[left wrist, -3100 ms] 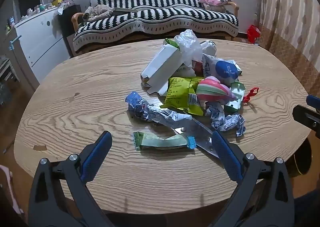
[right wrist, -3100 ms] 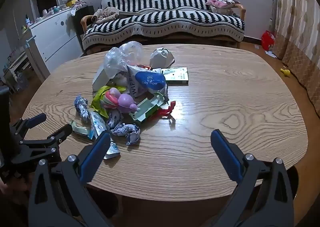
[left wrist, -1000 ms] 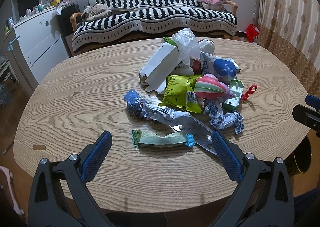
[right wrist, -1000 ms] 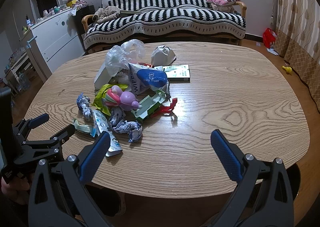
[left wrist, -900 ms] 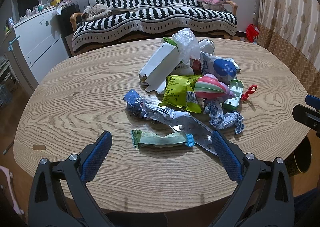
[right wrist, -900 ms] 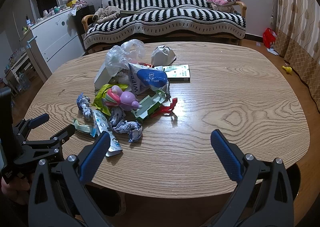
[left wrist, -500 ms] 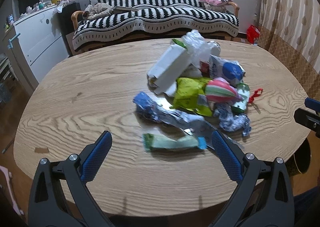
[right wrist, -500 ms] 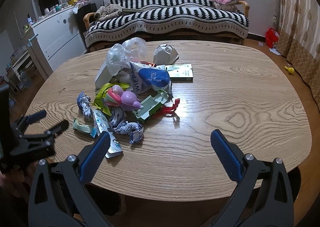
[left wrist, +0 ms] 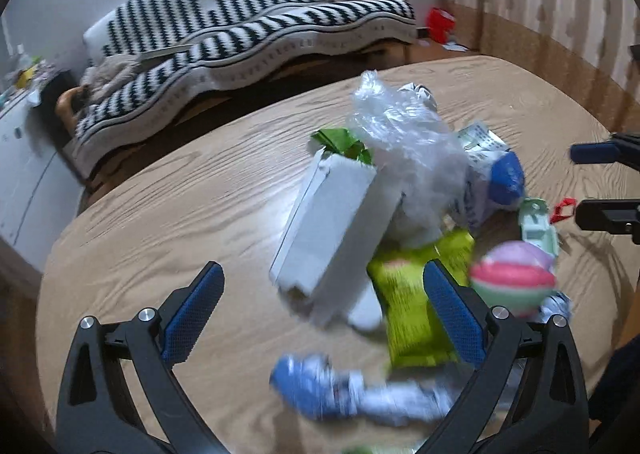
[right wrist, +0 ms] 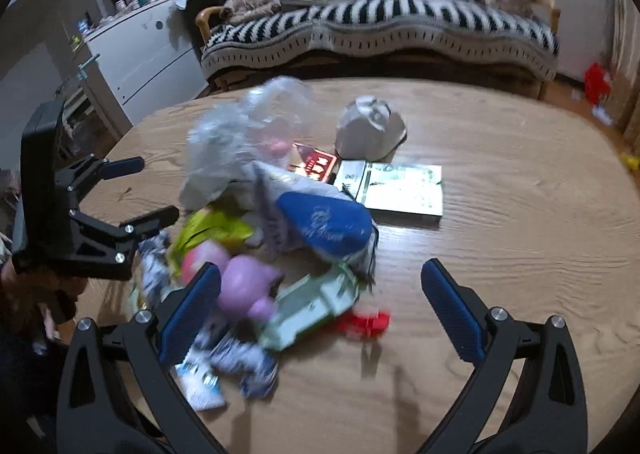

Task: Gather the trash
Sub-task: 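Grasp the white carton with the left tool while the right tool grasps the blue wipes pack, then carry both items to the black bin and open both tools to drop them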

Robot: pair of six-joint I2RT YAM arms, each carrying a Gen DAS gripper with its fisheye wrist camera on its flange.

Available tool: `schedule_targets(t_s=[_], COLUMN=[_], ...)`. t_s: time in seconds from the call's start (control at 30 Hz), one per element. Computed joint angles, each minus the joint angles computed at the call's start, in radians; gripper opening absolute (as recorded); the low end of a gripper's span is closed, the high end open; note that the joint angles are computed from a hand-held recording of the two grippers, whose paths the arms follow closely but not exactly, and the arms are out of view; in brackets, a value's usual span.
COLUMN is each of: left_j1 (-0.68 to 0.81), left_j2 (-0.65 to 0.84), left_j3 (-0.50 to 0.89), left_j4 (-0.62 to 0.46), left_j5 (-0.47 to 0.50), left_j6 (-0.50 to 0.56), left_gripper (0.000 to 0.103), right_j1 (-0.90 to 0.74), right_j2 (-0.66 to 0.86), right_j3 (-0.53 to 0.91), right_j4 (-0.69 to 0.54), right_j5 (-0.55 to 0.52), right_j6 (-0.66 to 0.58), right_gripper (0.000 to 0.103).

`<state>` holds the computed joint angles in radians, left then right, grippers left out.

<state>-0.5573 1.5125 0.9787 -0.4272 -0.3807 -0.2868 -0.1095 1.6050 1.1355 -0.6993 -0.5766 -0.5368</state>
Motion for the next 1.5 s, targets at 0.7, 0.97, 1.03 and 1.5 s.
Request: schedule_targets(t_s=[0.7, 0.97, 1.03, 1.5], left_j1=[0.103, 0.003, -0.034, -0.369], left_j2=[-0.036, -0.158, -0.161, 0.325], left_j3=[-0.072, -0.055, -0.02, 0.606], left_j4=[0.112, -0.018, -0.046, -0.108], left_j5=[0.155, -0.017, -0.063, -0.114], left_j6=[0.024, -0.074, -0.104, -0.181], left_gripper=[0.04, 0.039, 0.039, 0.039], right_j1=[0.101, -0.053, -0.124, -0.812], right_j2=[0.151, 0.033, 0.0, 0.215], right_j3=[0.081, 0.05, 0.043, 0.356], right_j4=[0.099, 0.08, 0.058, -0.249], right_j5=[0.028, -0.071, -0.096, -0.2], right_j6=[0.018, 0.041, 0.019, -0.274], right_gripper=[0.051, 0.047, 0.047, 0.047])
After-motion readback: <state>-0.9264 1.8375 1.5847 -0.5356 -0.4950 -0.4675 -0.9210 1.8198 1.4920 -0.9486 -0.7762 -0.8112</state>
